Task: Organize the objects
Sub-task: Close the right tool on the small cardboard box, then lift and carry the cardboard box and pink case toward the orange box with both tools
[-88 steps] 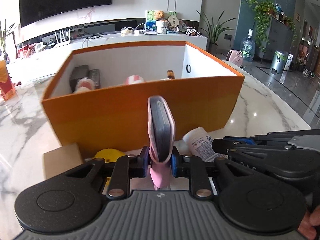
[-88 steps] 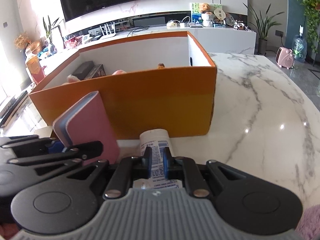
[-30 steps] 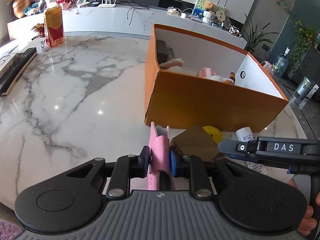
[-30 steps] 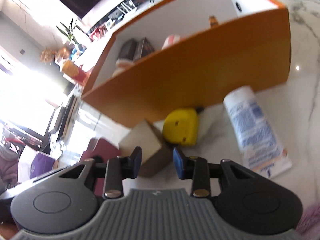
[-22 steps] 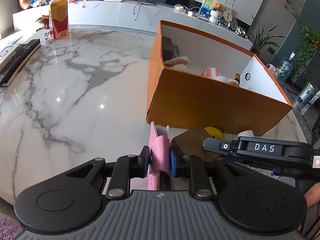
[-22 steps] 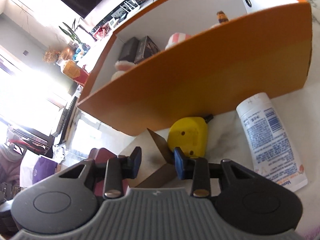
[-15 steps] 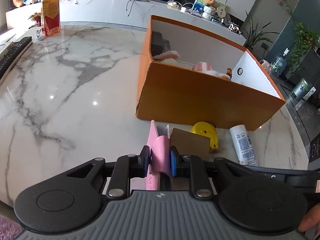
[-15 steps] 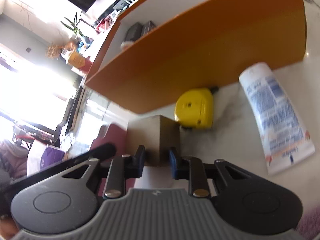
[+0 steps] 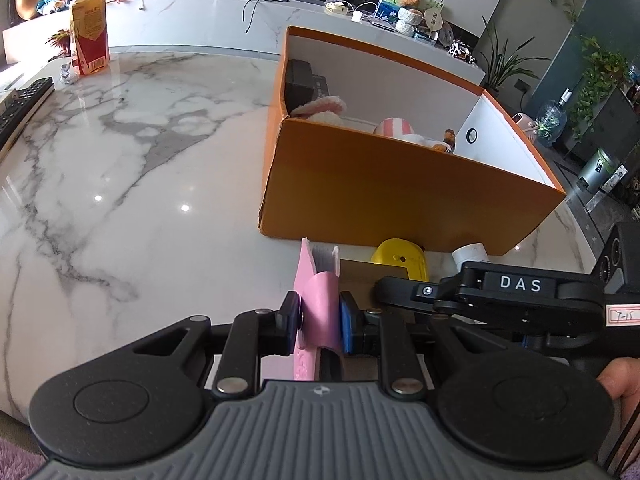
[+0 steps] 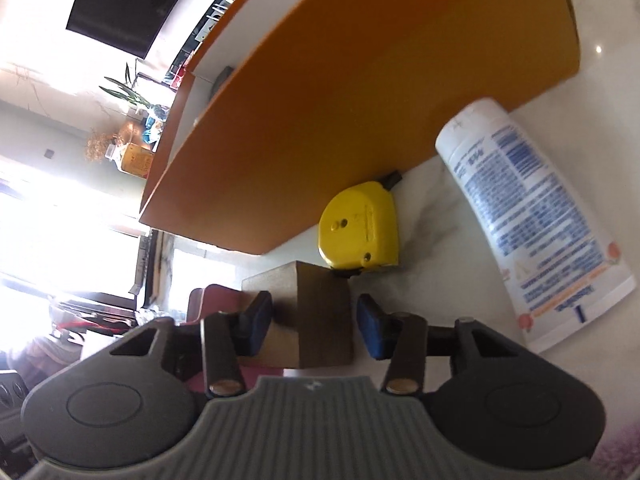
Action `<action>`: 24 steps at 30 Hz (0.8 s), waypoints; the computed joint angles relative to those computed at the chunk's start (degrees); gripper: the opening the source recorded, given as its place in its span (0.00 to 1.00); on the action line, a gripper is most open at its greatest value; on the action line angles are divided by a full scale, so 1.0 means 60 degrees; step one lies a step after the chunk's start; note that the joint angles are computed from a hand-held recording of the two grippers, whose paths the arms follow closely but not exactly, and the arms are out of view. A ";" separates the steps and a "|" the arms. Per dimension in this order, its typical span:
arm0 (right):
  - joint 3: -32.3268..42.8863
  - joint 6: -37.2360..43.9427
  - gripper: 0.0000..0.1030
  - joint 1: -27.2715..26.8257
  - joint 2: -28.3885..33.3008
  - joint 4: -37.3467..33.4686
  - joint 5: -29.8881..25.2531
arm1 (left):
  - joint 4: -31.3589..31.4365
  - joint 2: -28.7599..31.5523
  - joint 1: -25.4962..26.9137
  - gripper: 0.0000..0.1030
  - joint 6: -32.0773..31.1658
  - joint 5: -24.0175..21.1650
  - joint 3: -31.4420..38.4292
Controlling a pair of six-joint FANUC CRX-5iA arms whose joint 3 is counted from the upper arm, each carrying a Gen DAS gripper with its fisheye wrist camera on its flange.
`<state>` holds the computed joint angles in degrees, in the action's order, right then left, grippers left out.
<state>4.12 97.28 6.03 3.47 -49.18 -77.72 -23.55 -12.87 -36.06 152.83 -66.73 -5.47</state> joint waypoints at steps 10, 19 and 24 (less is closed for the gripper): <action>-0.0195 0.0391 0.33 -0.0084 0.0037 -0.0796 0.0236 | -0.0131 0.0056 -0.0060 0.23 0.0028 -0.0161 0.0048; -0.0493 0.0965 0.18 0.0629 -0.0956 0.0415 0.0801 | -0.0403 0.0351 -0.0403 0.23 -0.0242 -0.1041 0.0528; -0.0580 0.1391 0.05 0.1153 -0.1324 0.0784 0.0959 | -0.0463 0.0194 -0.0406 0.23 -0.0311 -0.1551 0.0514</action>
<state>0.64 105.63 12.94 -4.47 -44.48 -71.96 -26.33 -11.71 -38.50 150.96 -76.04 -2.38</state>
